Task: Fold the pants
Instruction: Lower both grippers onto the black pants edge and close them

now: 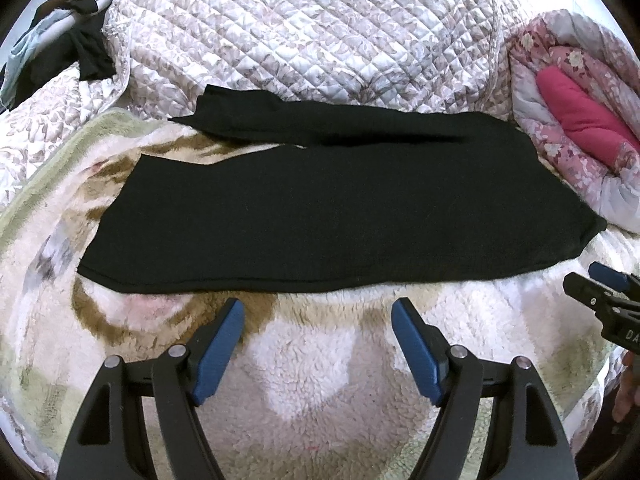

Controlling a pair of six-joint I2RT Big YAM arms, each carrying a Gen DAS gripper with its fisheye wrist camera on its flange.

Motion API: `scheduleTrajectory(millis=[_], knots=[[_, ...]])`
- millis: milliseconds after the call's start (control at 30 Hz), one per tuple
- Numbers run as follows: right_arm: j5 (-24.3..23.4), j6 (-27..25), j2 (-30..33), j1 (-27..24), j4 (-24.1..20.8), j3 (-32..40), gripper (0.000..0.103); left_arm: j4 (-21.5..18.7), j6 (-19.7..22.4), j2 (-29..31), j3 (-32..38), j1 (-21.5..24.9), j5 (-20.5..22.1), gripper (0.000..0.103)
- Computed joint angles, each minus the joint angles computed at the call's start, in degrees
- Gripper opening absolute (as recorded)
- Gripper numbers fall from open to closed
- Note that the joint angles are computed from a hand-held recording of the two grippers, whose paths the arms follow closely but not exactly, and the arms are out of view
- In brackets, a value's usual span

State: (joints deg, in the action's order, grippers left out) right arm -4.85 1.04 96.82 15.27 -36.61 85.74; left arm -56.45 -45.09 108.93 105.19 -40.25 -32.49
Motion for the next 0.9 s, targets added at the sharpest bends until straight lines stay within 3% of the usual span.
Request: scheduleTrajectory(millis=[233,400,500,600,667,900], knots=[[-0.8,2.1,-0.2,-1.0,0.5,0.1,0.081,0.8,-1.6,-1.6,-1.8,0.7,0.1,0.078],[-1.6,5.5,0.2,-2.4,0.4,0.4,0.081,2.6,-6.5,-5.1,-6.8,2.3,1.1,0.078],[-4.1,8.1,0.5,-3.8,0.8,0.8,0.081,3.9,-10.7,-7.3,-10.3,3.6,2.6,0.078],[-7.4,11.0,1.3,-5.1,1.2,1.7,0.081,7.8,-15.1,-9.8,-14.9,5.4,5.7,0.078],[-8.9,12.6,2.2,-5.7,1.5,3.0,0.081,11.0,-16.1,-11.1,-17.0,6.3,6.8,0.078],[-13.0,19.4,6.0,-8.1,3.2,7.8,0.08,12.9,-17.3,-9.8,-16.7,8.9,6.3,0.078]])
